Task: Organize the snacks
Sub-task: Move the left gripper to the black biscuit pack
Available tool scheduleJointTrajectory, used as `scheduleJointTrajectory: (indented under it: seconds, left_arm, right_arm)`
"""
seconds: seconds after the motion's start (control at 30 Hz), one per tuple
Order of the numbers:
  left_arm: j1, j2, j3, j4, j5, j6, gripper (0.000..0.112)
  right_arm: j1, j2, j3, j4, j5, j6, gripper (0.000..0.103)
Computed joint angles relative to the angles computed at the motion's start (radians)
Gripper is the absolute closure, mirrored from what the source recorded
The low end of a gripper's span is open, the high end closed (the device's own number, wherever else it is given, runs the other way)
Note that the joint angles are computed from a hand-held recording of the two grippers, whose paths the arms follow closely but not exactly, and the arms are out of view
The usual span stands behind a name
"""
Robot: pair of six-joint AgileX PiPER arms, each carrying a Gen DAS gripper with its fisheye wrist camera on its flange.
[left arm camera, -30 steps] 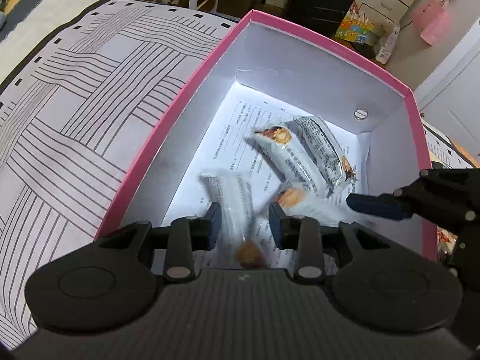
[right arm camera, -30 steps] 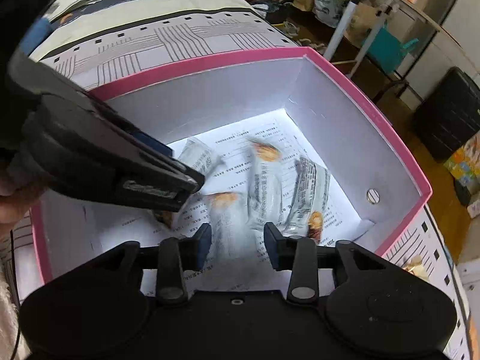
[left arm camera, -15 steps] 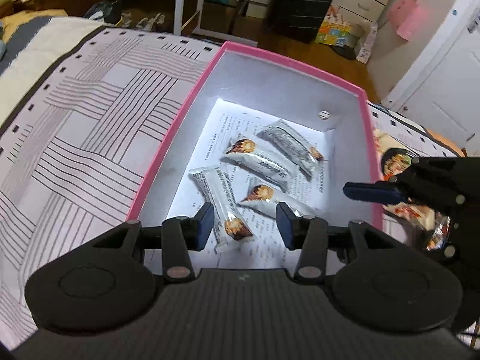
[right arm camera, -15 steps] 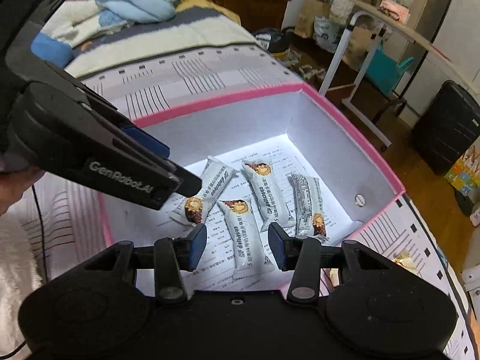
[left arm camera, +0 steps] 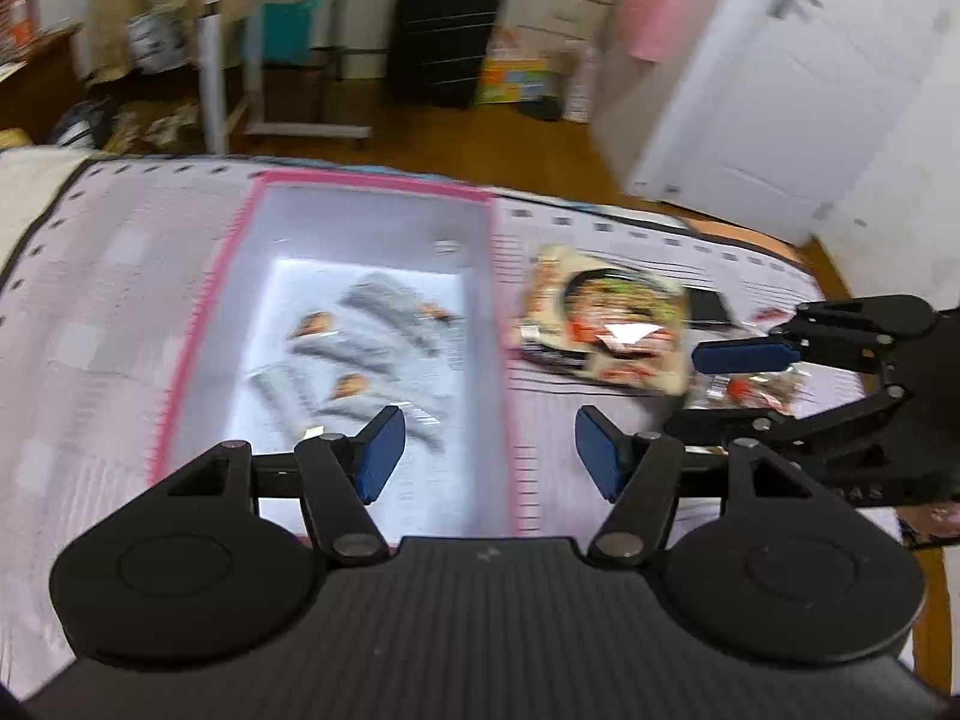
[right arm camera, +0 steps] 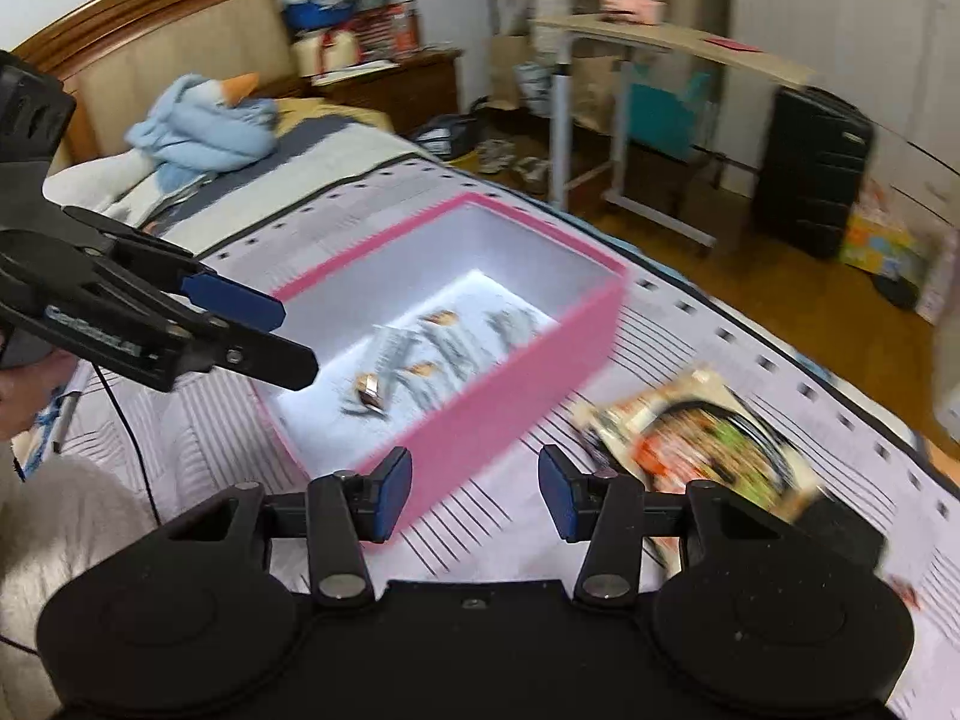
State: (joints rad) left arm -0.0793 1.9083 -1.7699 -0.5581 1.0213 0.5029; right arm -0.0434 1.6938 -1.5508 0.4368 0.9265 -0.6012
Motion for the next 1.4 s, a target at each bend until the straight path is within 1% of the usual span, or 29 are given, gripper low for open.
scheduleJointTrajectory:
  seconds: [0.03,0.1,0.2,0.3,0.53,0.7,0.77,0.87,0.93,1.0,1.07,1.1,1.13,1.17,1.23,1.3,1.33,1.4]
  left_arm:
    - [-0.007,0.011,-0.014,-0.034,0.025,0.024,0.05]
    - [-0.042,0.018,-0.016,-0.044,0.035,0.004,0.052]
    - [-0.113,0.021,-0.017,-0.022,0.012,0.002,0.052]
    - [-0.184,0.036,-0.021,0.014,-0.009,-0.01,0.053]
    - [-0.305,0.131,-0.054,0.121,-0.067,-0.09,0.055]
    - [-0.362,0.208,-0.066,0.161,-0.112,-0.111,0.058]
    - [-0.38,0.24,-0.082,0.168,-0.117,-0.115,0.058]
    - [-0.401,0.272,-0.08,0.172,-0.159,-0.115,0.059]
    - [-0.418,0.286,-0.063,0.193,-0.223,-0.122,0.06]
    - [-0.437,0.299,-0.05,0.242,-0.283,-0.142,0.065]
    - [-0.452,0.309,-0.048,0.306,-0.312,-0.172,0.067]
    - [-0.45,0.314,-0.052,0.303,-0.311,-0.163,0.072]
    - [-0.444,0.323,-0.064,0.282,-0.297,-0.146,0.082]
    - [-0.434,0.337,-0.086,0.247,-0.266,-0.124,0.087]
    - [-0.412,0.378,-0.15,0.176,-0.176,-0.104,0.105]
    - [-0.382,0.435,-0.233,0.099,-0.054,-0.118,0.108]
    - [-0.371,0.443,-0.236,0.064,-0.032,-0.122,0.108]
    - [-0.365,0.421,-0.187,0.04,-0.073,-0.122,0.108]
  right_arm:
    - [-0.013,-0.027,0.041,-0.002,-0.021,-0.005,0.048]
    - [-0.055,-0.081,0.131,0.009,-0.058,-0.027,0.046]
    - [-0.115,-0.123,0.245,0.048,-0.093,-0.036,0.046]
    - [-0.164,-0.134,0.339,0.112,-0.133,-0.068,0.046]
    - [-0.232,-0.063,0.493,0.34,-0.242,-0.202,0.043]
    - [-0.236,0.014,0.557,0.494,-0.332,-0.315,0.043]
    - [-0.228,0.037,0.57,0.54,-0.366,-0.358,0.043]
    - [-0.219,0.059,0.592,0.621,-0.411,-0.441,0.043]
    - [-0.214,0.067,0.6,0.648,-0.427,-0.461,0.043]
    - [-0.209,0.069,0.613,0.679,-0.443,-0.491,0.043]
    - [-0.203,0.069,0.623,0.722,-0.459,-0.537,0.043]
    - [-0.2,0.066,0.63,0.736,-0.465,-0.553,0.042]
    - [-0.197,0.066,0.634,0.75,-0.47,-0.569,0.042]
    - [-0.192,0.066,0.64,0.77,-0.478,-0.59,0.041]
    - [-0.183,0.062,0.649,0.789,-0.491,-0.611,0.039]
    - [-0.174,0.058,0.657,0.805,-0.506,-0.628,0.038]
    - [-0.168,0.056,0.659,0.797,-0.515,-0.621,0.038]
    - [-0.147,0.048,0.668,0.797,-0.546,-0.625,0.037]
